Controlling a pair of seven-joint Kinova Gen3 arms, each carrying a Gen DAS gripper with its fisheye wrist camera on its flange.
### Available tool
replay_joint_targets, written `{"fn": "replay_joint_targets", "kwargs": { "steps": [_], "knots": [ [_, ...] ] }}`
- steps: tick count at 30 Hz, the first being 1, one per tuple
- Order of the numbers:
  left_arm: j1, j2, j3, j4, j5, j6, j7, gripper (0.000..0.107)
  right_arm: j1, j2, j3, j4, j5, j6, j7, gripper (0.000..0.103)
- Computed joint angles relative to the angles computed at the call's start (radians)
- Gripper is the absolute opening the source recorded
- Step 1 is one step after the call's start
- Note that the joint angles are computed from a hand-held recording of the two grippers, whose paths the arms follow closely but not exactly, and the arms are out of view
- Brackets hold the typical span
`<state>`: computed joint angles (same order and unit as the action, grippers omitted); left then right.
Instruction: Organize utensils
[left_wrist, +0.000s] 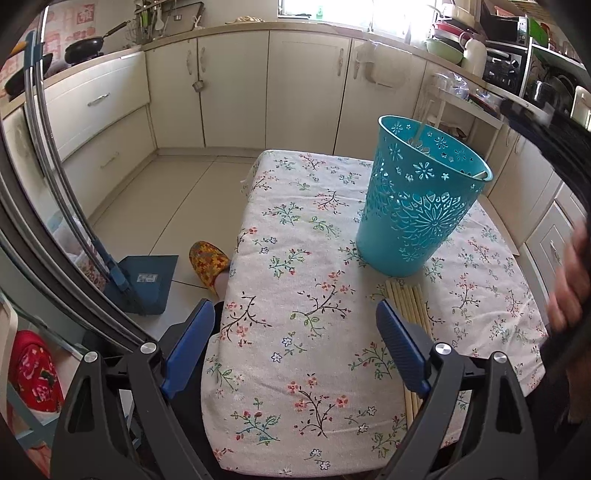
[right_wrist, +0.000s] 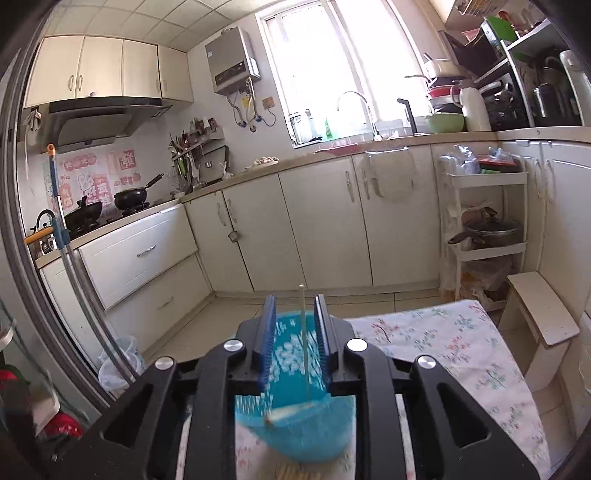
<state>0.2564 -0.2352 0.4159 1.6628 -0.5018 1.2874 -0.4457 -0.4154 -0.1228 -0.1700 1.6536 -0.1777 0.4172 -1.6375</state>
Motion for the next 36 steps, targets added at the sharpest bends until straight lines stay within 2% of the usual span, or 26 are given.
{"fn": "replay_joint_targets", "kwargs": {
  "steps": [4,10,14,18,29,32,36],
  "knots": [
    [0.009,0.012,0.015,-0.010,-0.008,0.017,0.008,0.085,0.014,-0.060,-0.004,0.081,0.016,0.129,-0.021,0.027],
    [0.045,0.036,0.039,-0.028,-0.040,0.058,0.022,0.086,0.015,-0.006,-0.022,0.106,0.024,0.308,-0.061,0.027],
    [0.075,0.043,0.038,-0.032,-0.062,0.078,0.032,0.087,-0.006,0.033,-0.045,0.092,0.058,0.336,-0.071,0.027],
    [0.092,0.045,0.028,-0.031,-0.065,0.086,0.037,0.088,-0.032,0.072,-0.075,0.074,0.145,0.354,-0.164,0.027],
    [0.096,0.040,0.003,-0.012,-0.045,0.074,0.032,0.089,-0.077,0.106,-0.071,0.067,0.260,0.378,-0.255,0.026],
    [0.094,0.040,0.003,-0.011,-0.044,0.072,0.031,0.089,-0.080,0.107,-0.065,0.066,0.258,0.379,-0.250,0.025],
    [0.091,0.037,-0.003,-0.007,-0.034,0.067,0.026,0.089,-0.060,0.090,-0.035,0.080,0.136,0.344,-0.177,0.025]
  ]
}}
